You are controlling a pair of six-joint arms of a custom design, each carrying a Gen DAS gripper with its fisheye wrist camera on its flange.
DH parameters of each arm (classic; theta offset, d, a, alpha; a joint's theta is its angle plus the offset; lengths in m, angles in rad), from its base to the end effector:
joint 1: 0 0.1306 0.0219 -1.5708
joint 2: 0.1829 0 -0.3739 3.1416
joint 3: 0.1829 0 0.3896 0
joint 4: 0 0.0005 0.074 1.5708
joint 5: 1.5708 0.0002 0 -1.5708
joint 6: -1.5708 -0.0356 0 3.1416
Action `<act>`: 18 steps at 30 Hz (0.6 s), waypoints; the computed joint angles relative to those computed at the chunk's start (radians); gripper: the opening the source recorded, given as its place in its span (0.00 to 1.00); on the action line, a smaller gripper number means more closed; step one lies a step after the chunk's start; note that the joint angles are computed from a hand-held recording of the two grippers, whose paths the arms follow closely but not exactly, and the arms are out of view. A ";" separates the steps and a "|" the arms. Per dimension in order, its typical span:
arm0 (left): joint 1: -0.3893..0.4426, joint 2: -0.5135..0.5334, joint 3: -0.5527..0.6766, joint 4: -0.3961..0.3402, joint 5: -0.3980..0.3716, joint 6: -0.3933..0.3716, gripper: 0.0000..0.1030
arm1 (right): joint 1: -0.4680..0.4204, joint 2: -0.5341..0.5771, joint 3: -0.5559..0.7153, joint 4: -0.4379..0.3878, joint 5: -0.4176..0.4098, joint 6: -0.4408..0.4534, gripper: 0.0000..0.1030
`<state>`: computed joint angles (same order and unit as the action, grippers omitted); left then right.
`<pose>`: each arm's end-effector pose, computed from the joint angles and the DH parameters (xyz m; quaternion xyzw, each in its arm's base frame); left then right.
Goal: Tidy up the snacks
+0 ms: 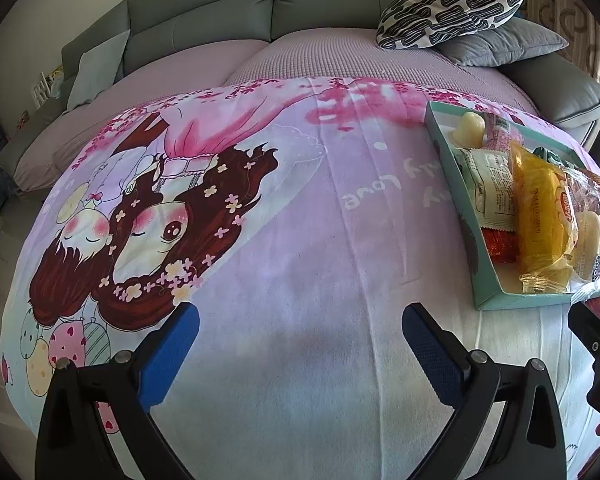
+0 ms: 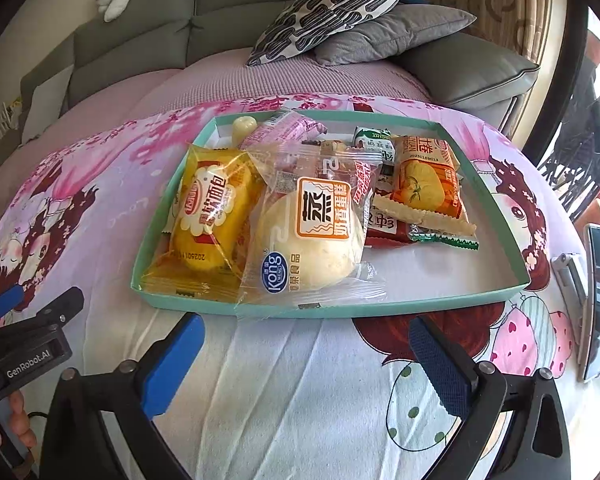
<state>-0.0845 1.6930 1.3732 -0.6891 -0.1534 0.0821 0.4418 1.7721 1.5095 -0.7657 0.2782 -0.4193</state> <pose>0.5605 -0.0425 0.2722 -0.0201 0.9580 0.0504 0.2816 0.5414 0.2447 0.2833 0.0264 0.9545 -0.0107 0.2969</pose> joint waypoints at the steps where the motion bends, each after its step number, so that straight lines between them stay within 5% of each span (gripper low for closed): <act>1: 0.000 0.002 0.002 -0.001 0.004 -0.001 0.98 | -0.001 0.001 0.001 0.000 0.000 0.000 1.00; 18: -0.003 0.013 0.010 0.001 0.018 -0.006 0.98 | -0.008 0.008 0.003 -0.006 -0.004 -0.006 1.00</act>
